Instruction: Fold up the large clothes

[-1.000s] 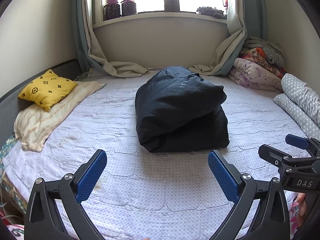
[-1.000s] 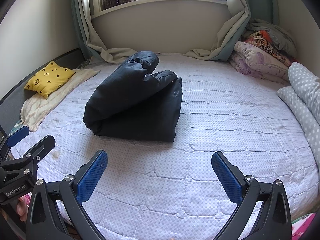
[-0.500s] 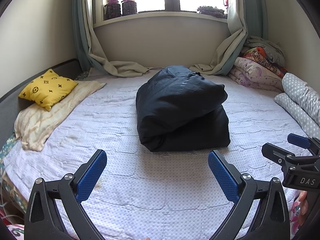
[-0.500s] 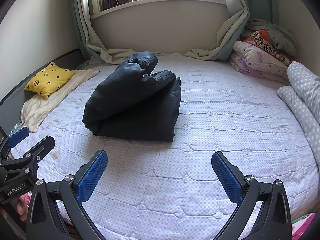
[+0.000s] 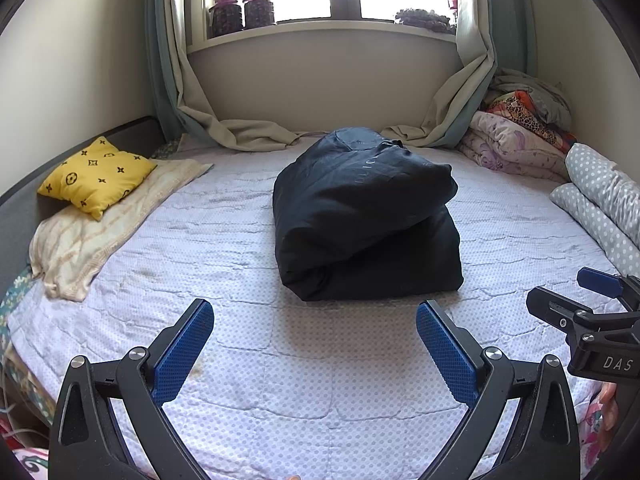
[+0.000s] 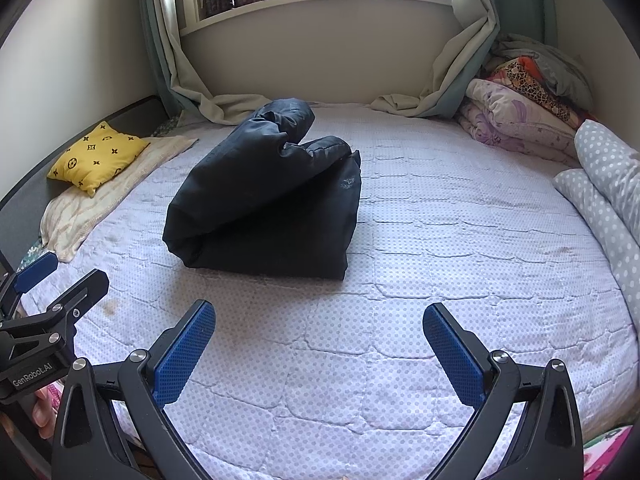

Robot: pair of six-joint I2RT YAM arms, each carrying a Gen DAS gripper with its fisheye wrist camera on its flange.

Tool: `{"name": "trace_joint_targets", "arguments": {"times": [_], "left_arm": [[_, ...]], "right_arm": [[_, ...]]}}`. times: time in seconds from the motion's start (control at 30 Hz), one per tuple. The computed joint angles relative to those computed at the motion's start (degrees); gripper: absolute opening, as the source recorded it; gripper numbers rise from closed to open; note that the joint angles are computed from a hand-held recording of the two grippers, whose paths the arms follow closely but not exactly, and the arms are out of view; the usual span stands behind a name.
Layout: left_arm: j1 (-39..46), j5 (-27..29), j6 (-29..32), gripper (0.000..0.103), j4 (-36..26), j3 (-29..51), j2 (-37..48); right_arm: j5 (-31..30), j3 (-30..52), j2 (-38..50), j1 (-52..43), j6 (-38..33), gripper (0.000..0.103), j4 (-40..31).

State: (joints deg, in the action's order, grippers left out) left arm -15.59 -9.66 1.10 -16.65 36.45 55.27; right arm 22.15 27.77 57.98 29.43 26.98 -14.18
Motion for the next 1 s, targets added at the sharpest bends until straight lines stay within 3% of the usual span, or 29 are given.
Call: {"name": "trace_joint_targets", "arguments": {"times": [0.77,1.0], "left_arm": [[-3.21,-3.9,1.03,0.103,0.29,-0.89,-1.1],[-3.2,-1.56,1.51,0.103,-0.28,-0.72,-1.31]], "right_arm": [[0.52,-0.25,-0.36,0.83,0.24,0.103,-0.05],[0.6,-0.31,-0.62,1.11,0.5,0.103,-0.46]]}}
